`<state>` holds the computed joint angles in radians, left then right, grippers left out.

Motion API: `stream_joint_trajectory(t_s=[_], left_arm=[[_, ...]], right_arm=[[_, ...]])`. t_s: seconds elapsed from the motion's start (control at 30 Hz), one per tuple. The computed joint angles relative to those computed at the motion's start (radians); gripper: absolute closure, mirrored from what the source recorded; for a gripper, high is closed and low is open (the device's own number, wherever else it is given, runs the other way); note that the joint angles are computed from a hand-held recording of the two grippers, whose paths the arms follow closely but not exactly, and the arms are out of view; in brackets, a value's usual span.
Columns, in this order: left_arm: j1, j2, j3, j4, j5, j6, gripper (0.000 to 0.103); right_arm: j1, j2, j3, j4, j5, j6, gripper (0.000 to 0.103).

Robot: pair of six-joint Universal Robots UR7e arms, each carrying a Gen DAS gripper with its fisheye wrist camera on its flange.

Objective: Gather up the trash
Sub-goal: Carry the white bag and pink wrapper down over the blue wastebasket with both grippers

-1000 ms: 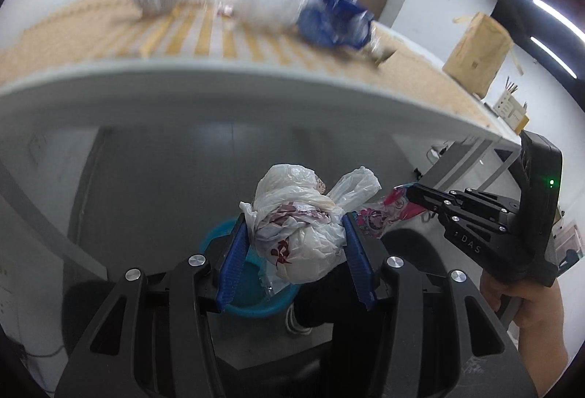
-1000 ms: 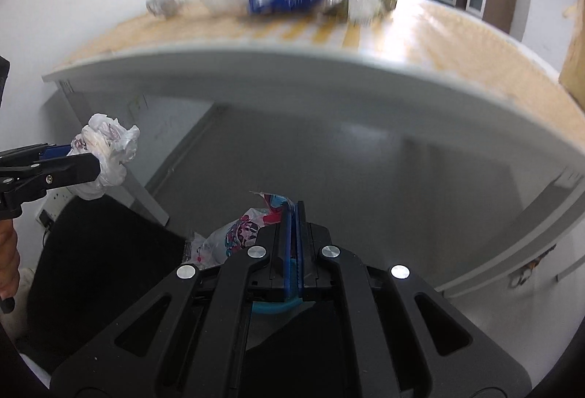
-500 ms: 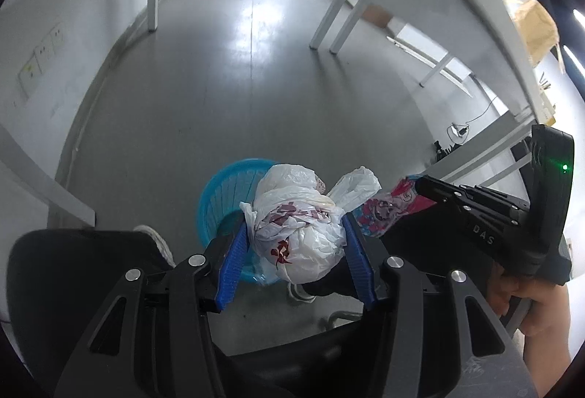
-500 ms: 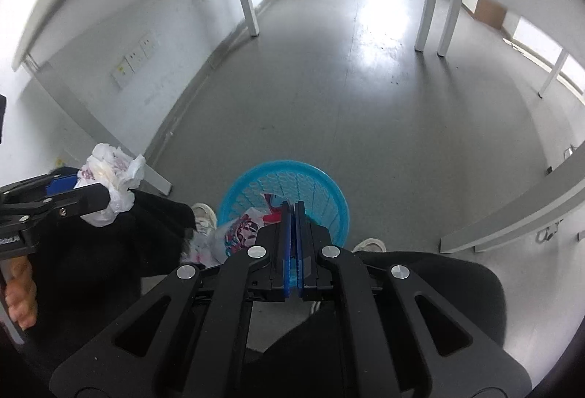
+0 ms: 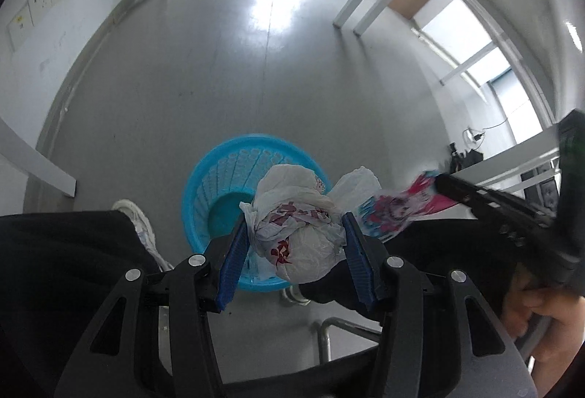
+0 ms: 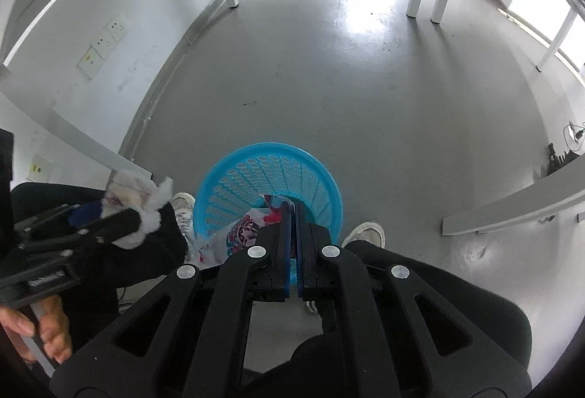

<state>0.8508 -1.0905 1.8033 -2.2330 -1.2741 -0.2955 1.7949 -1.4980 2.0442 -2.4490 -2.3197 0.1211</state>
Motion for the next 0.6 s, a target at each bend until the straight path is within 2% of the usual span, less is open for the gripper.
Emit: stream_joint_trajectory(t_s=[0.07,0.23,0.37,0.6], left_arm=[[0.009,0.025,-0.030,0.058,-0.004,-0.021,0.053],[0.036,0.062,-0.064,0.064,-0.007,-0.055,0.053],[0.062,0.115,-0.110,0.092,-0.007,-0.077,0.053],[0.103,0.194,-0.185,0.134,-0.019,-0.113,0.053]], right_arm=[[-0.010,0.009,-0.004,0.001,0.003,-0.004,0.102],[-0.043,0.075,-0.032,-0.015,-0.020,-0.019,0.102],[-0.092,0.126,-0.057,-0.037,-0.011,-0.041,0.102],[-0.169,0.190,-0.108,-0.007,0.014,0.007,0.102]])
